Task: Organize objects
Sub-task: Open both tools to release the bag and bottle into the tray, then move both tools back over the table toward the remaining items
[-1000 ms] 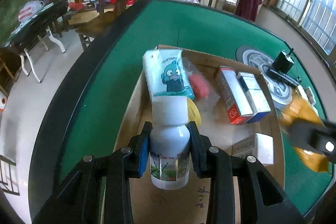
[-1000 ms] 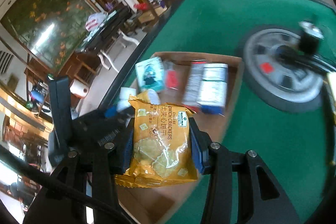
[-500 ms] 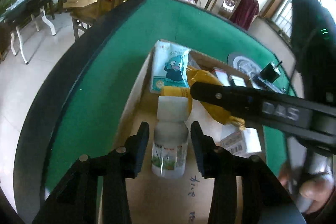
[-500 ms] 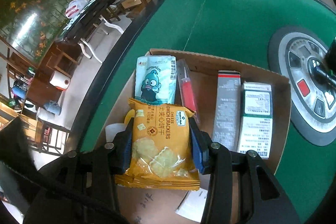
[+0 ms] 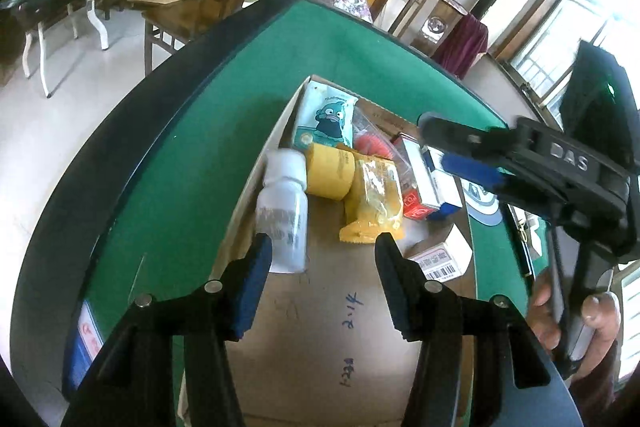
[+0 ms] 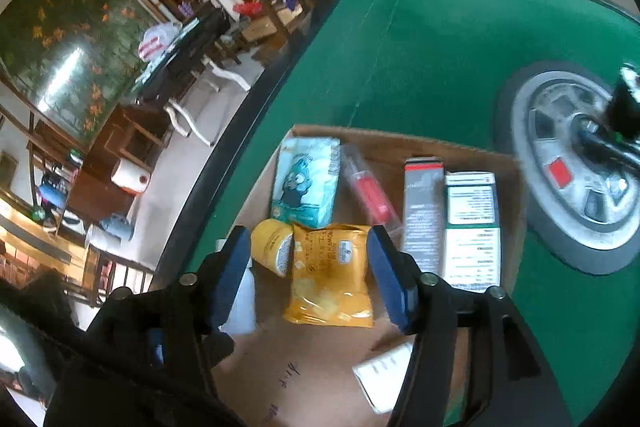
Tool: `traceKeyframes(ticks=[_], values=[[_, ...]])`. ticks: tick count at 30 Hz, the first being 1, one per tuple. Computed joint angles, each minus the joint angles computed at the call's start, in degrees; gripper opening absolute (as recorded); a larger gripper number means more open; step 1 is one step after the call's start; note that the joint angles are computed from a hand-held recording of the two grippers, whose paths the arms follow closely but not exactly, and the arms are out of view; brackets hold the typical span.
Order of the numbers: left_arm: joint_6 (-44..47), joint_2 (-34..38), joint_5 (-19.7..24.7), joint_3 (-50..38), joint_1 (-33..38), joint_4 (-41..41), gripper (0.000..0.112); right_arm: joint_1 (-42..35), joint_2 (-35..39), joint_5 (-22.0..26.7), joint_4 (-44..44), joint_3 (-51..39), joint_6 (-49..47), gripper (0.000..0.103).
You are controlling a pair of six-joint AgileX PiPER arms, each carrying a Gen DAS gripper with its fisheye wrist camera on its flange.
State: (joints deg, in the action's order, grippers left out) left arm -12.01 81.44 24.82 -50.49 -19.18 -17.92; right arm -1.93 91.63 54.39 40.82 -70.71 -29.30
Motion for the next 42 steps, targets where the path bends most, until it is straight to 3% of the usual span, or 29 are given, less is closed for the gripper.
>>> traceKeyframes(ticks=[7,11,16,18,21,24,29,32,35,37,42], values=[[-6.3,-4.5,-2.6,3.9,-1.9,5.1,0.048,-7.5,-6.0,1.8,-1.2,5.3,-5.5,0.063],[-7.5,-7.8,-3.9,6.4,-2.1,4.6,0.048,-9.5,-5.5,5.3,0.6,7.8,-8.0,0.065],[-16.8,-9.2,-4.2,6.8,-4.2,12.2,0.049,-4.7,-2.5,5.8,1.7,7.9,-6.3,0.065],[-16.1,-8.9,-4.0,6.5,-4.5,11.1,0.049,-3.5,-0.4,6.9,4.5,6.5,-7.2,0.065],[-21.4,-9.3,-3.7,5.9,-7.9,16.4,0.049,-3.3,-2.3,4.8,4.9,7.1,-7.7,0.065],[-24.5,-8.2,-3.3,4.1,-12.0,20.3,0.053,-6.1,-6.1,3.8,3.6,9.0,-10.5,0.065],[-27.3,-3.6,-2.8,-0.3,-19.9,24.0,0.053,-20.2,-10.1,4.1,1.1,11.1,-17.9,0.065],[-28.3,0.3,-1.4,-3.9,-23.9,24.7,0.053,-27.0,-10.2,-1.2,-3.4,11.4,-21.1,0.065],[-29.0,4.6,0.7,-8.0,-27.8,24.8,0.053,-29.8,-12.7,-14.5,-10.4,15.7,-22.3,0.064],[-31.1,6.5,2.2,-10.3,-30.0,26.6,0.053,-32.1,-12.0,-20.1,-11.7,16.9,-24.8,0.064],[-37.2,10.5,7.2,-16.7,-35.0,32.4,0.052,-38.3,-8.6,-22.3,-6.9,15.0,-33.0,0.064]])
